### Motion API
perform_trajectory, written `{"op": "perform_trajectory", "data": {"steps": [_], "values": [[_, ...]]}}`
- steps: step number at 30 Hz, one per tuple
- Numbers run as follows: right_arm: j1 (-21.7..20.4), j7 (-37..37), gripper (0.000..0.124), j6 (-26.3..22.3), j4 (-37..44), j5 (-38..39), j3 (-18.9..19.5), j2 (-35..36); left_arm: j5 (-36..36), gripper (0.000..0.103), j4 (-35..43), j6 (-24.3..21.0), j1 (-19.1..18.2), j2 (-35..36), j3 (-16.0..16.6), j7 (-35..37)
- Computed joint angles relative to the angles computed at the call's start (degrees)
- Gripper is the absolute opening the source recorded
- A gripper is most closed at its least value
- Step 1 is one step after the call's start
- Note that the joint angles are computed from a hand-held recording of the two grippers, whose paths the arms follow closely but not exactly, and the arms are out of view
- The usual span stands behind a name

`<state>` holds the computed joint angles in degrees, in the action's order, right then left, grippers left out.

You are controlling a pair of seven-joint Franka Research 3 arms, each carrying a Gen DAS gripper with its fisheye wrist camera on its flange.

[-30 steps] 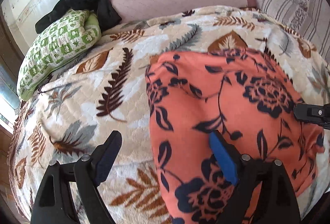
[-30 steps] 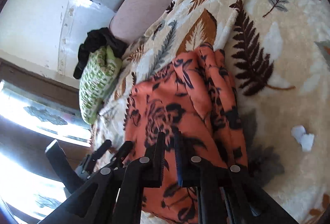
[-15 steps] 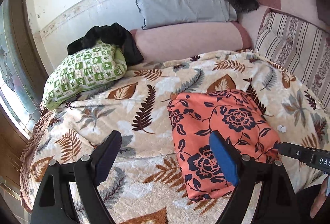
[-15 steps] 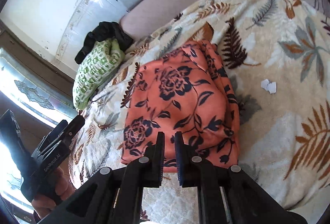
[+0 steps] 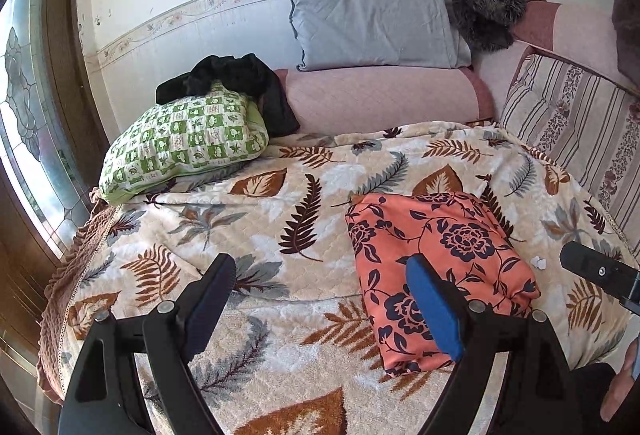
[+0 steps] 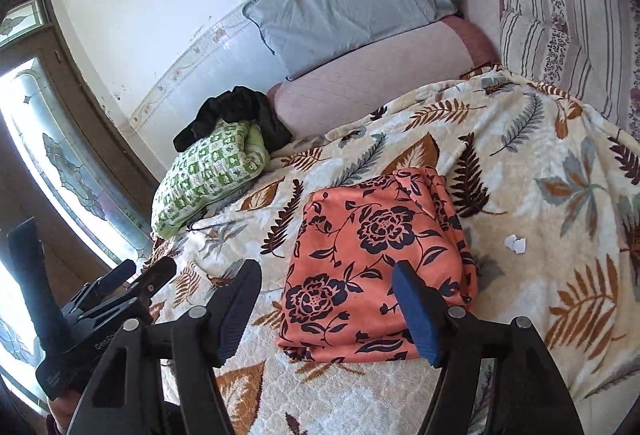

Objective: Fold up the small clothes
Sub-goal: 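Release the bundle and pull both grippers back, then grasp the bundle's edge with the right gripper and straighten it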

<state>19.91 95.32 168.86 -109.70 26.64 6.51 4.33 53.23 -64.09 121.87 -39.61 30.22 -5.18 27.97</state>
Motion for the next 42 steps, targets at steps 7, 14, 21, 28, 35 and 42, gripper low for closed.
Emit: {"op": "perform_trajectory", "data": {"steps": [7,14,21,28,35,42], "values": [[-0.8,8.3,0.039,-3.2,4.0,-5.9,-2.4,6.5,-8.3,0.087,4.2,0.4,3.3,5.7,-1.2,5.3],[-4.0,8.0,0.039,-3.2,7.6,-2.3,-1.1,12.0,-18.9,0.087,12.1,0.0,5.1,14.6,-1.0,12.4],[-5.6,6.7,0.037,-16.9,15.0,0.2,-0.5,18.3,-20.3,0.100,13.5,1.4,3.9,17.8,1.9,15.3],[-5.6,3.8,0.041,-9.9,12.3,3.0,0.1,16.1,-21.0,0.100,2.1,14.9,8.6,11.7,-0.1,13.1],[-6.3,-0.9,0.040,-4.5,16.0,6.9,0.8,19.1,-24.2,0.100,2.8,22.0,10.2,13.1,-0.1,12.6],[-10.9,-0.1,0.043,-12.5,22.2,10.0,3.5,24.0,-30.1,0.100,8.3,20.8,11.4,17.1,-3.2,21.3]]}}
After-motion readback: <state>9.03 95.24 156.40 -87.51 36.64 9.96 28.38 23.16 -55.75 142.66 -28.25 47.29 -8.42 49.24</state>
